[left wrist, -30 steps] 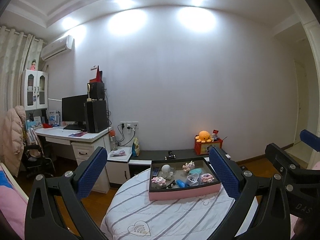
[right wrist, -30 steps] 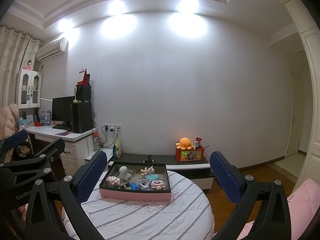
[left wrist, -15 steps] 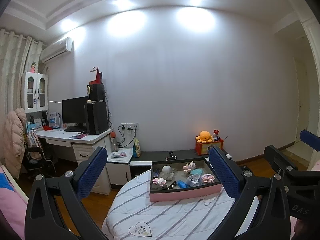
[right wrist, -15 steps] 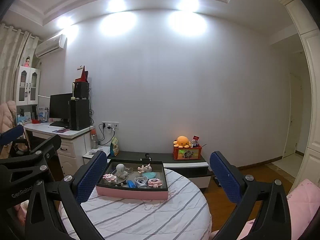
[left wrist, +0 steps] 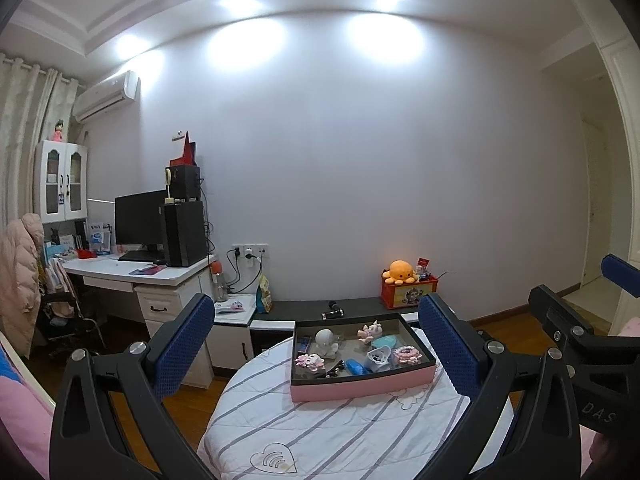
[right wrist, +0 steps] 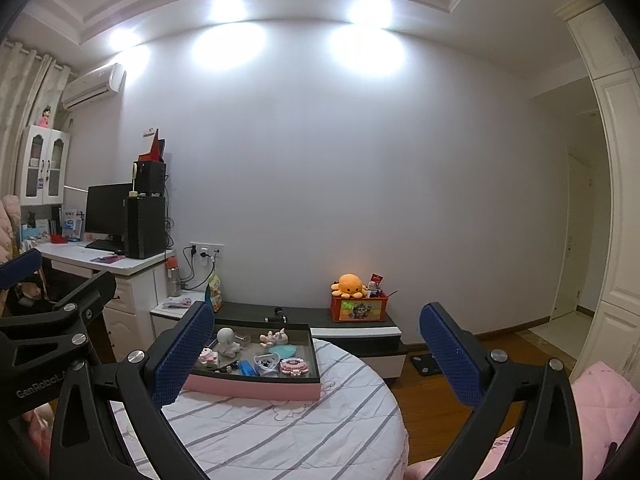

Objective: Organize rigid objects

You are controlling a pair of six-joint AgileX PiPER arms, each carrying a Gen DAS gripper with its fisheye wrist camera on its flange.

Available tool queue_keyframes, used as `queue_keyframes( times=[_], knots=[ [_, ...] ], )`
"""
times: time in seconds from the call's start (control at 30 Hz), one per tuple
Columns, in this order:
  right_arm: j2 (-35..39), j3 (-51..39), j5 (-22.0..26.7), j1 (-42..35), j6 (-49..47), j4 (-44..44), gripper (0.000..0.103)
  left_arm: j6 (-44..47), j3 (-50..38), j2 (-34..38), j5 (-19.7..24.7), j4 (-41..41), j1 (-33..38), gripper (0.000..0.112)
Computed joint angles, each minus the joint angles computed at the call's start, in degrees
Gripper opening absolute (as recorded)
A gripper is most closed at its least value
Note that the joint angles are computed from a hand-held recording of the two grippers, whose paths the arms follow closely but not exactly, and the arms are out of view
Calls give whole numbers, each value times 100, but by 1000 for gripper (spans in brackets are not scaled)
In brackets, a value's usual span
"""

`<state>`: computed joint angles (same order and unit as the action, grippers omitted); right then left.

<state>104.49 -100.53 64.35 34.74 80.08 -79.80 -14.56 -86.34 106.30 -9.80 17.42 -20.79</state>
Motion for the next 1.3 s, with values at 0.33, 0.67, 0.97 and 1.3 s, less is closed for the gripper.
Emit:
queue_keyframes(
  times=[0.33,0.67,0.97,1.3],
  knots=[
    [19,-31,89,0,-42,51,103,-530,-87,56,74,558,0,103],
    [-5,-17,-5,-30,-90,51,103,-407,-51,54,25,426,11,103],
    [55,-85,50,-8,-123,39,103,-149,-131,93,85,165,-27,103],
    [57,-78,47,-8,-98,25,103,-116,-126,87,92,120,-37,103]
  ],
)
